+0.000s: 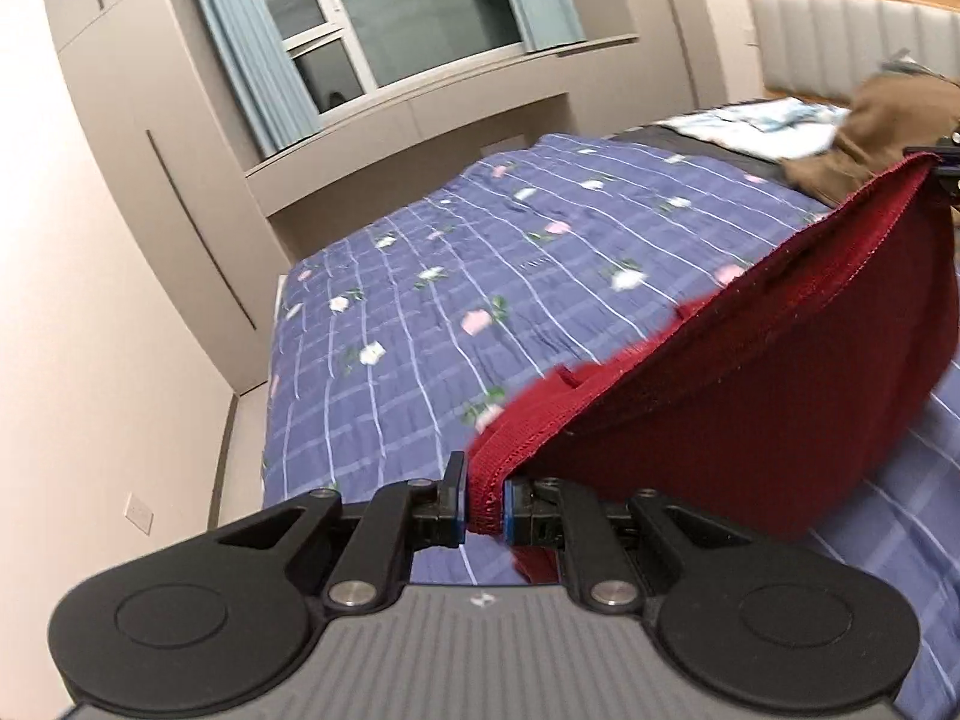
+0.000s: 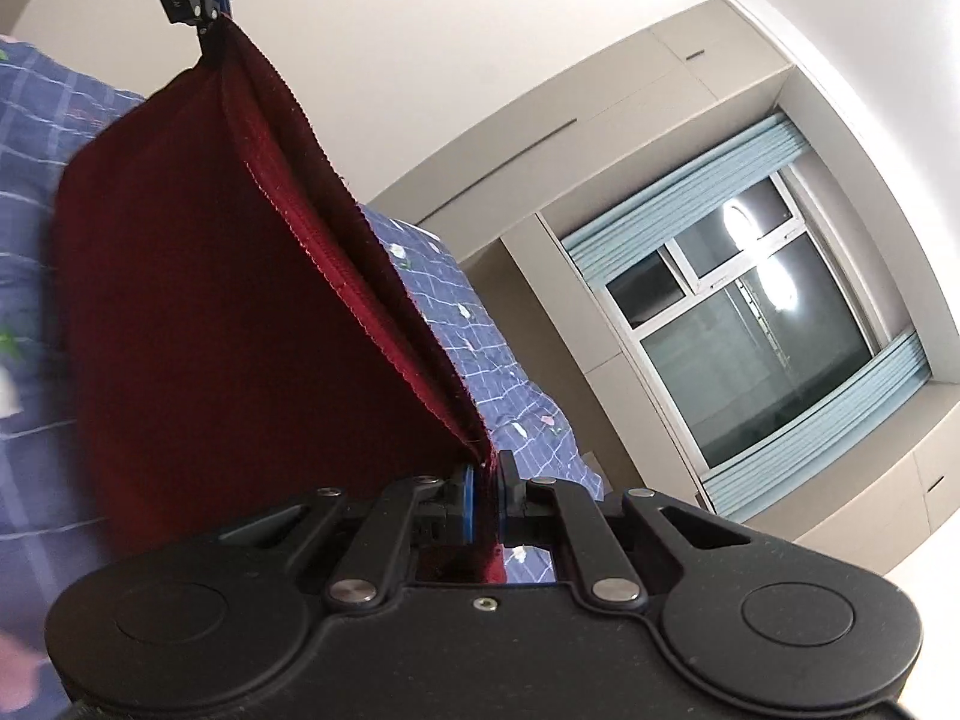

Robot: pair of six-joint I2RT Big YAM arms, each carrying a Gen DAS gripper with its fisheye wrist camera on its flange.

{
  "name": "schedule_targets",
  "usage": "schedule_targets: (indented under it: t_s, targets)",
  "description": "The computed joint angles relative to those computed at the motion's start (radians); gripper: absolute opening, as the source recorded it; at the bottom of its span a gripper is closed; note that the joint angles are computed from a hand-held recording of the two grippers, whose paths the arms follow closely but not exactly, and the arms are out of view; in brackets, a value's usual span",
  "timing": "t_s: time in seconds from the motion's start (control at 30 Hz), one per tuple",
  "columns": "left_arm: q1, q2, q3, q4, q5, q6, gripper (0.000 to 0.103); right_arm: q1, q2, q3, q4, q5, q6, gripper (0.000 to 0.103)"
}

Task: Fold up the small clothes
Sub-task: 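Lift the hem with both tools and fold it over toward the collar, then release the hem with both tools and pull them back from the sweater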

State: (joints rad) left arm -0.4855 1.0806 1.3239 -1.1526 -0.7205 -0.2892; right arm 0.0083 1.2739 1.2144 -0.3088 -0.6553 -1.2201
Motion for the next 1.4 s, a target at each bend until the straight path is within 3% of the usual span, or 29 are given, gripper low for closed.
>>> schedule_targets:
  t_s: [0.17,0.37,0.6,0.77,0.83,0.93,0.97,1.0,1.03,1.2,1.4]
  targets:
    - [0.151,0.104,0.071,0.094,0.079,0.097,0.011,0.081,0.167,0.168,-0.021,0.112,0.013,0.006]
    - [0.298,0.295,0.186,0.138,0.194,0.129,0.011,0.149,0.392,0.400,-0.143,0.229,0.038,0.006]
    - [0.394,0.470,0.251,0.127,0.322,0.088,0.011,0.202,0.610,0.610,-0.283,0.329,0.066,0.006]
    - [0.424,0.532,0.245,0.148,0.370,0.055,0.012,0.229,0.714,0.705,-0.337,0.379,0.096,0.007]
    - [0.433,0.551,0.244,0.149,0.384,0.043,0.017,0.235,0.745,0.728,-0.346,0.395,0.112,0.015]
    - [0.438,0.567,0.243,0.141,0.351,0.000,0.043,0.238,0.748,0.680,-0.277,0.431,0.138,0.056]
    - [0.439,0.569,0.244,0.133,0.339,-0.018,0.065,0.238,0.745,0.660,-0.236,0.444,0.161,0.079]
    - [0.439,0.565,0.240,0.134,0.318,-0.032,0.082,0.237,0.738,0.630,-0.170,0.461,0.196,0.092]
    - [0.439,0.559,0.235,0.139,0.299,-0.039,0.088,0.234,0.737,0.618,-0.129,0.469,0.233,0.095]
    - [0.435,0.502,0.182,0.169,0.266,-0.076,0.096,0.211,0.717,0.602,-0.099,0.463,0.406,0.102]
    - [0.371,0.374,0.029,0.265,0.232,-0.130,0.102,0.185,0.581,0.400,0.000,0.419,0.393,0.102]
